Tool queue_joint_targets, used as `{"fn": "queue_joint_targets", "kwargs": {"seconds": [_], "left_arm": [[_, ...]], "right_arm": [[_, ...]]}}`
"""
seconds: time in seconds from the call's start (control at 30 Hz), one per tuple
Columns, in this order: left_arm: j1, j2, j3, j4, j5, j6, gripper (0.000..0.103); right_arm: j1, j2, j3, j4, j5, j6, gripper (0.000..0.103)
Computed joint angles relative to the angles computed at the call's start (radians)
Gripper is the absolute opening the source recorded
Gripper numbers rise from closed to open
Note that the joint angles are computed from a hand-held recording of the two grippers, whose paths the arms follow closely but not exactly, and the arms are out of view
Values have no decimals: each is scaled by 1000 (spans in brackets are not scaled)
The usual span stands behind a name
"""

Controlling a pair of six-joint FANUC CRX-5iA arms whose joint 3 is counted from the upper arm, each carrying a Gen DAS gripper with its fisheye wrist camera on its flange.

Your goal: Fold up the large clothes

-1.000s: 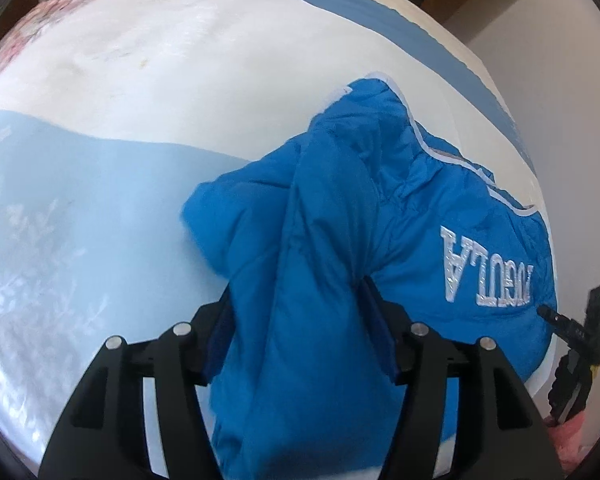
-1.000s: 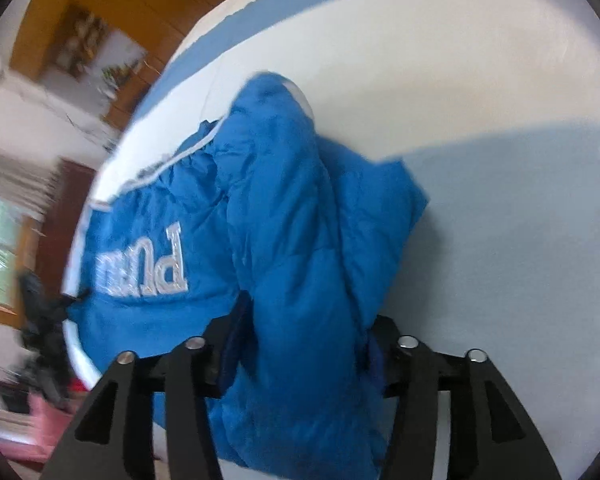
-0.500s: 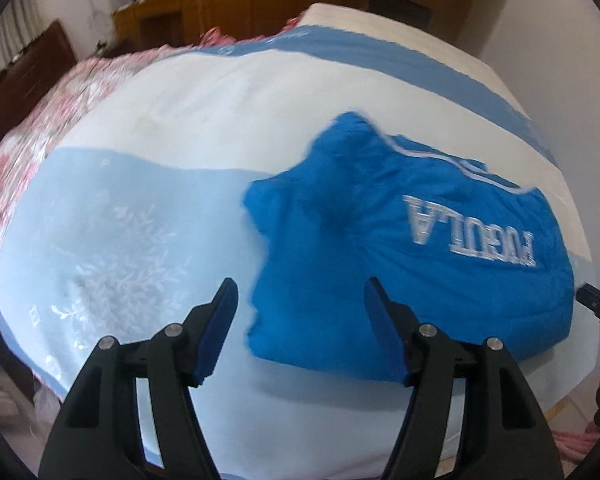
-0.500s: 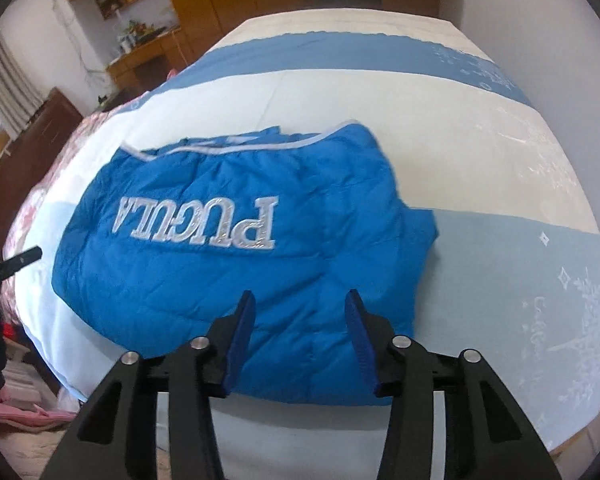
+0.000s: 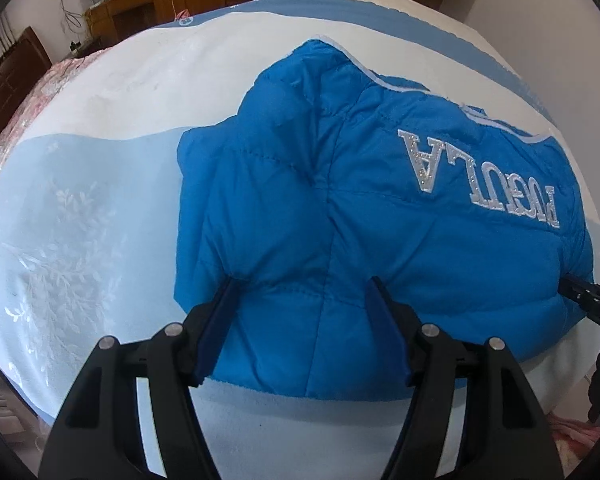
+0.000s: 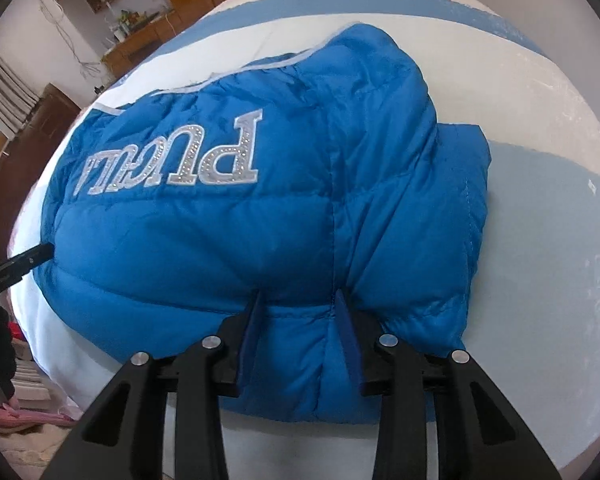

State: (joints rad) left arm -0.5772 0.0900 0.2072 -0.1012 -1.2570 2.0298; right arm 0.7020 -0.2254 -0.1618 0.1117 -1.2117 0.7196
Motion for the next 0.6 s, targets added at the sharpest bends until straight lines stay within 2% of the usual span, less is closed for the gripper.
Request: {"fn": "queue_joint_targets", "kwargs": {"seconds": [0.1,0.13,0.17,0.27,0.4,0.47,0.5,0.6], "left_arm": [[12,-31,-7,4,-19,43,65],[13,-43,-8,-7,-29,67,67],[14,-63,-15,-30,-41,108,75],[48,-121,-69,-21,-50,198,77],[183,-220,-298,247,105,186,77],[232,-258,-423,401,214,139,77],[248,-265,-464,451,252,119,77],[258,-268,-515,495,324,113,77]], "right_arm": [[-14,-4,6,-22,0,7,36],[-19,-6,8,-30,1,7,36],[-25,-7,10,-38,2,8,36],[-26,-1,20,-40,-8,15,36],[-40,12,39,-59,-26,43,36],[-44,17,46,-68,-32,56,36],[-46,20,51,-71,-37,65,36],[-44,27,55,-72,-39,70,36]]}}
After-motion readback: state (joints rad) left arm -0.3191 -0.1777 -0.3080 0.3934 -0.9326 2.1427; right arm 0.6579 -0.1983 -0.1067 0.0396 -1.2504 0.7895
